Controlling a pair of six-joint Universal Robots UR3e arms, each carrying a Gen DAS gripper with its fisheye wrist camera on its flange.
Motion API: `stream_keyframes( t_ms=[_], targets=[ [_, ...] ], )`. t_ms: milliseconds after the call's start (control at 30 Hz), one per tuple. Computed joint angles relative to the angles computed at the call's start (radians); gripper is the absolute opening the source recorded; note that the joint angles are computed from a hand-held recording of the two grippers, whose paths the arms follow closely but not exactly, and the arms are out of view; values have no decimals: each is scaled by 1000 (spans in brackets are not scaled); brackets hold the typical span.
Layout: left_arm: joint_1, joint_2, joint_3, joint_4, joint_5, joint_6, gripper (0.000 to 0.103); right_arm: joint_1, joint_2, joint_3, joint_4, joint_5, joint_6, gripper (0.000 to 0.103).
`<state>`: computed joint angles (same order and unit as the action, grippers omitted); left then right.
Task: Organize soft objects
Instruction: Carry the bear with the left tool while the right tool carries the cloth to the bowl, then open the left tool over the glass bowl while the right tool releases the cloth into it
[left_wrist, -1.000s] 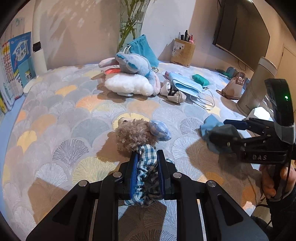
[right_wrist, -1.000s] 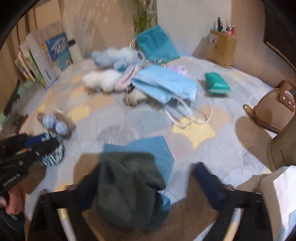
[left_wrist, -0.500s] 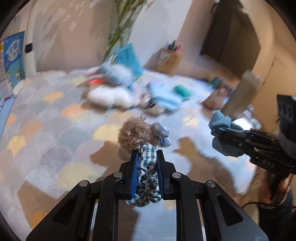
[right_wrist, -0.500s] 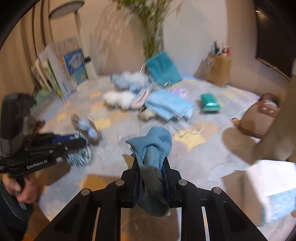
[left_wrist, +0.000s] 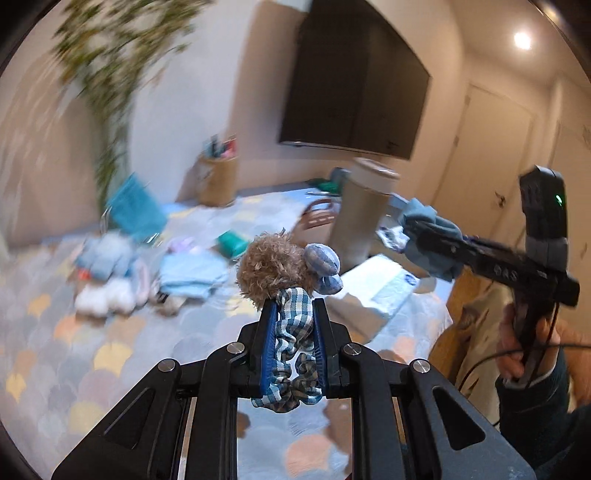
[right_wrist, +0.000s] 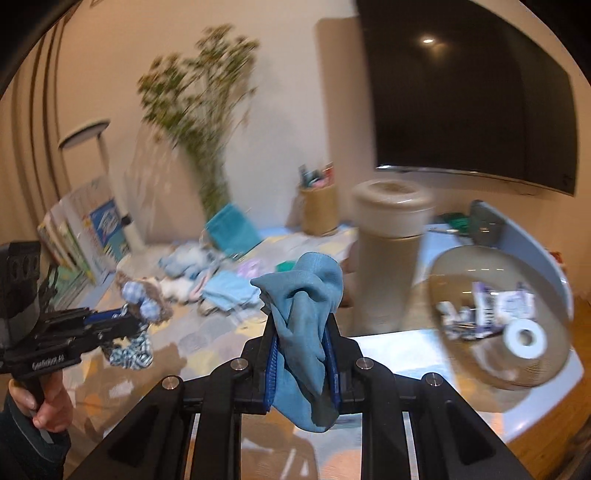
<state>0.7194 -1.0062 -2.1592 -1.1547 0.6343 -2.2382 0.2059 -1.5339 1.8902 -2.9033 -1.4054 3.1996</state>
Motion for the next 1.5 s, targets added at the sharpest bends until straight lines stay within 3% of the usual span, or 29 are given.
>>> stream_keyframes(
  t_ms=[133, 233, 367, 467, 567, 667, 733, 933, 967, 1000, 1033, 1100, 1133, 1233, 1367, 1500],
  targets=[
    [-175, -58, 37, 166, 46, -137, 16, -122, -110, 88, 12, 44, -7, 21],
    [-372, -150, 69, 379, 144, -263, 16, -233, -188, 152, 10, 95, -27, 21],
    [-585, -318, 164, 548, 229, -401, 16, -383, -252, 201, 46, 162, -80, 21],
    [-702, -481, 303, 601, 243, -524, 16, -496, -278, 220, 81, 228, -123, 21],
    [-839, -647, 474, 657, 354, -619, 16, -588, -271, 204, 100, 269, -141, 21],
    [-946, -830, 708, 609, 435, -684, 16, -623, -204, 116, 142, 212, -99, 21],
    [-991, -953, 871, 564, 464, -725, 16, -656, -143, 12, 253, 213, -77, 21],
    [-1092, -1159, 1104, 578, 631, -775, 17, -709, 20, -223, 438, 277, -73, 22],
    [-1113, -1190, 1129, 601, 679, -774, 22, -713, 35, -243, 453, 295, -75, 25],
    [-1125, -1215, 1160, 600, 708, -767, 29, -715, 50, -263, 470, 308, -75, 37],
    [-1130, -1238, 1192, 588, 723, -757, 41, -717, 64, -281, 492, 322, -77, 60],
    [-1130, -1250, 1204, 575, 720, -758, 55, -710, 61, -259, 468, 309, -86, 73],
    [-1126, -1247, 1193, 586, 720, -767, 60, -708, 50, -236, 450, 301, -95, 73],
    [-1105, -1182, 1094, 616, 662, -779, 60, -717, 15, -186, 446, 288, -103, 73],
    [-1098, -1073, 944, 669, 643, -734, 60, -764, -52, -127, 494, 329, -106, 73],
    [-1075, -939, 773, 732, 628, -699, 61, -739, -118, -85, 512, 301, -107, 73]
  ],
)
